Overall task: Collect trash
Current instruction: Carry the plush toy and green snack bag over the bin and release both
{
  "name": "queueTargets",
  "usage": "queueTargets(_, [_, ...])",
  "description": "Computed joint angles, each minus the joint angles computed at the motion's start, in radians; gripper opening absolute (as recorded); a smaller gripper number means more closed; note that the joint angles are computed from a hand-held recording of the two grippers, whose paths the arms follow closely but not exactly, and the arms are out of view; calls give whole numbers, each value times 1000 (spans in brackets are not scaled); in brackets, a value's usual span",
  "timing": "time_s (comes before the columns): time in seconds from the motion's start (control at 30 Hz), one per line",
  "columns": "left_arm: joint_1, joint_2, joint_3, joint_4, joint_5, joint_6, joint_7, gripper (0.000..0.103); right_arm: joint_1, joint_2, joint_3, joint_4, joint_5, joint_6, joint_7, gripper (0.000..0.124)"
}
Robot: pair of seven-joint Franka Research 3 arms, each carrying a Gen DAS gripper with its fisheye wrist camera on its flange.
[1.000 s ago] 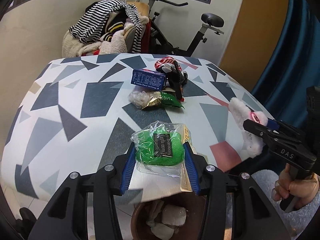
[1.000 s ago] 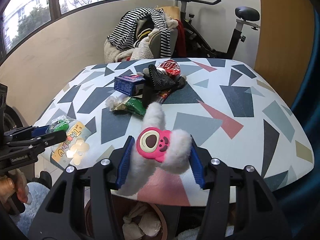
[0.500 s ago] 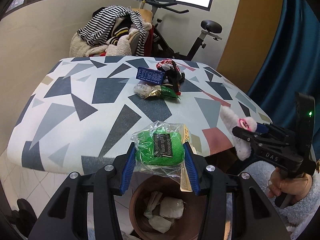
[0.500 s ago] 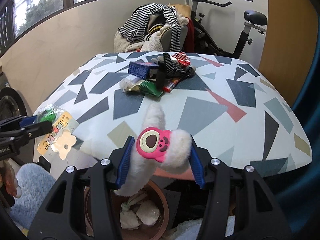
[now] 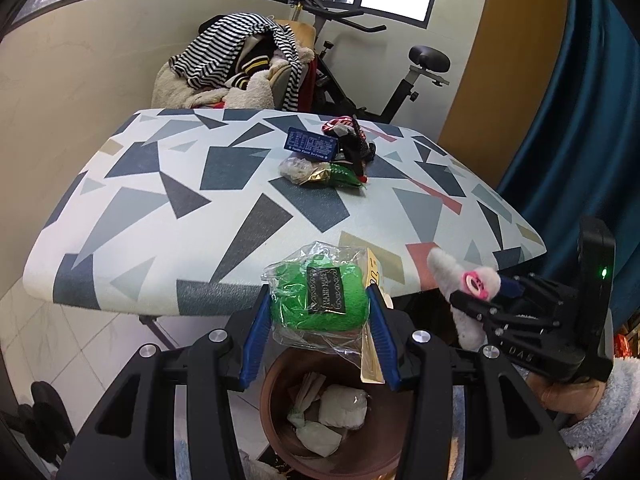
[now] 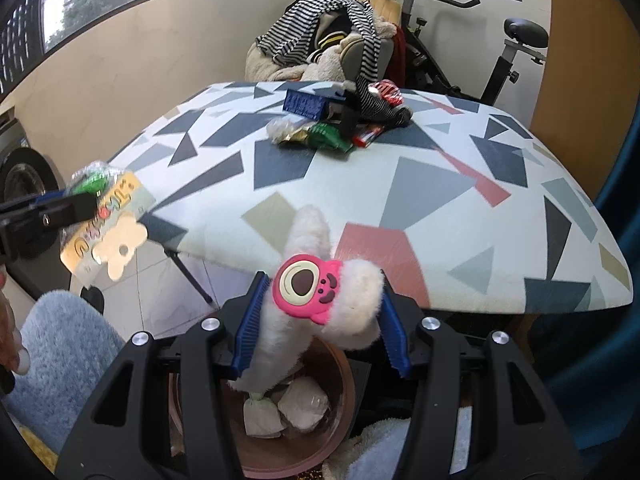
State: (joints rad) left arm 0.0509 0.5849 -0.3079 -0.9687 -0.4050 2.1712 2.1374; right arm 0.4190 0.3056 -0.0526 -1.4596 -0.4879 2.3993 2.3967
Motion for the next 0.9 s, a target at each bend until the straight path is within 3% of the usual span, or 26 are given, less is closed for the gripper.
queueTargets(0.47, [28,-90,13,-168,-31,74,3,46,9,-2,14,-50,32,20,7,54])
queueTargets(0.9, [31,-124,21,-230,-44,102,25,46,3,24,23,-31,111,25,-92,54])
